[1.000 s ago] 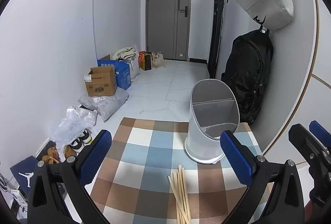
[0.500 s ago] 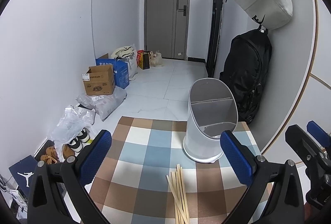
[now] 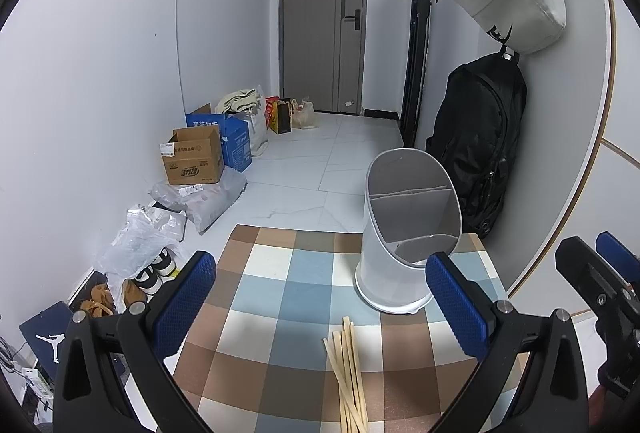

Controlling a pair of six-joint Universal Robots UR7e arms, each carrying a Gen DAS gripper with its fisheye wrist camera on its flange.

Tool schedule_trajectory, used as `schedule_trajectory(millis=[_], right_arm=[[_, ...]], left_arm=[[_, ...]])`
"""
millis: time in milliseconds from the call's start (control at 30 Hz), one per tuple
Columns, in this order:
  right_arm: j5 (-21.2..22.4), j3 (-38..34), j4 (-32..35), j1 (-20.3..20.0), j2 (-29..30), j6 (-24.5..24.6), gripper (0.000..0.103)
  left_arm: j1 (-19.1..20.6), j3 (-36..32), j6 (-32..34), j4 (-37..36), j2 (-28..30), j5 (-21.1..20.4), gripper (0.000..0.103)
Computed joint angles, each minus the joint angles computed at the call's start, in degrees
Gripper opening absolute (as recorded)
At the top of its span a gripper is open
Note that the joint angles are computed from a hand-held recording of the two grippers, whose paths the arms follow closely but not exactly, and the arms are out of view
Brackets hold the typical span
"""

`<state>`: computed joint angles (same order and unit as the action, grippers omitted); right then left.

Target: Organize utensils

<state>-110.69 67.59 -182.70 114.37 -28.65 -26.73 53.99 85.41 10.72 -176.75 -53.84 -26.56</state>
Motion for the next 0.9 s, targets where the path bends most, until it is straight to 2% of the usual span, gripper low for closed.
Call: schedule_trajectory(millis=[500,633,800,900], right_arm=[[0.06,-0.05,0.57,-0.09,0.1,0.26,0.103],[-0.14,-0.51,1.52,-0.09,0.19,0.5,0.103],[-0.53,-1.47,3.96,-0.3,0.49,1.17,0.103],[-1.44,-2.58,5.78,-0.32,1.11,1.01,0.103]], left_arm=[[0.14,-0.2,-0.46,1.06,0.23,0.51,0.102],[0.42,-0.28,-2.38,3.77,0.02,0.39,0.102],[1.3,-0.34,-7.92,11.99,-1.07,-0.46,0.102],[2.71,-1.07,-14.96,22.41,-2.34,-2.41,0.102]])
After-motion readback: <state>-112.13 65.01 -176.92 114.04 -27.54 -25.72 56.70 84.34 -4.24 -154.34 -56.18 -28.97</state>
